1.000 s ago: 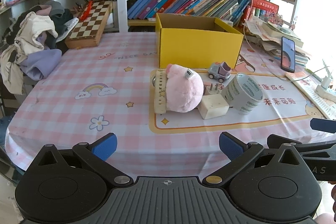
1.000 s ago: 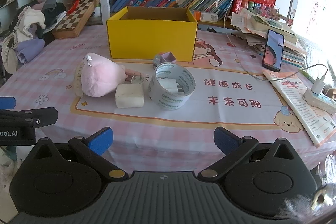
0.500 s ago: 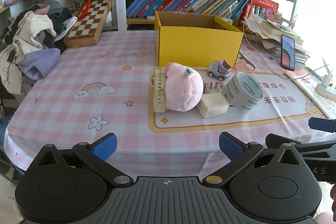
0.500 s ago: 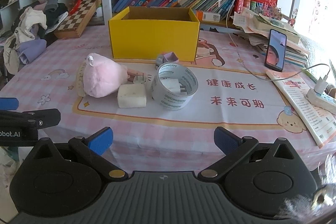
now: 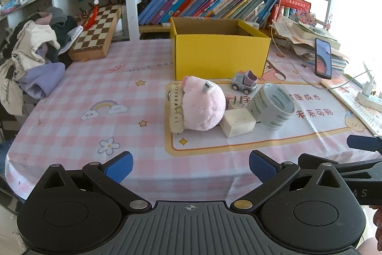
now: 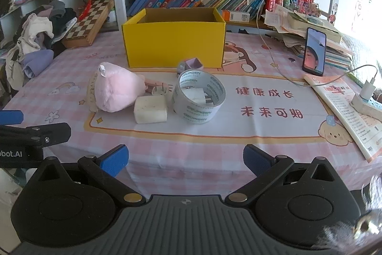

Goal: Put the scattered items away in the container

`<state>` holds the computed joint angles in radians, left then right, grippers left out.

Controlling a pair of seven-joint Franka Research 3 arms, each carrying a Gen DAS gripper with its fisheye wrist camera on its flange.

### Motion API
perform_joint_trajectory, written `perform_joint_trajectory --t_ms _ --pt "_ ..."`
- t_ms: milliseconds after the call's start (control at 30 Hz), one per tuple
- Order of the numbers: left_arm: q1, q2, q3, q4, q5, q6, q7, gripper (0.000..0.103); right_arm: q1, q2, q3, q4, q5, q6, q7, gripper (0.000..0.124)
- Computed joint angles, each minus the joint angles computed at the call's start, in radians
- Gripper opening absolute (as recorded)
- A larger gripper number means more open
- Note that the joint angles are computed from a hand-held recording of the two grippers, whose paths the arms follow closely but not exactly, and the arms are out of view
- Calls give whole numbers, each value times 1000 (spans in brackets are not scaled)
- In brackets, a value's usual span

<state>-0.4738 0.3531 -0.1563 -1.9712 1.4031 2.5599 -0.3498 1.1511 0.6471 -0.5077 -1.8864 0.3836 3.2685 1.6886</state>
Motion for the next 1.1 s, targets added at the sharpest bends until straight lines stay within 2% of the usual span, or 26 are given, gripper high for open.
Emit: perform_joint_trajectory --t_ms 200,367,600,733,933,1100 --pt "0 1 1 0 2 3 -9 103 32 6 -35 -3 2 -3 2 103" --pt "1 -12 4 -13 68 19 -85 103 44 9 -50 -2 -4 -8 4 103" --pt "10 -16 -5 -19 71 29 -94 103 53 12 -61 -1 -11 -8 8 103" --pt "14 -20 -8 -25 91 43 -117 103 49 11 -56 -1 -14 -6 3 103" --pt "17 -21 -13 -28 50 32 -86 103 45 10 -49 1 -5 5 -14 103" --pt "15 -30 -9 -40 56 26 -107 103 19 2 -16 7 0 7 -38 103"
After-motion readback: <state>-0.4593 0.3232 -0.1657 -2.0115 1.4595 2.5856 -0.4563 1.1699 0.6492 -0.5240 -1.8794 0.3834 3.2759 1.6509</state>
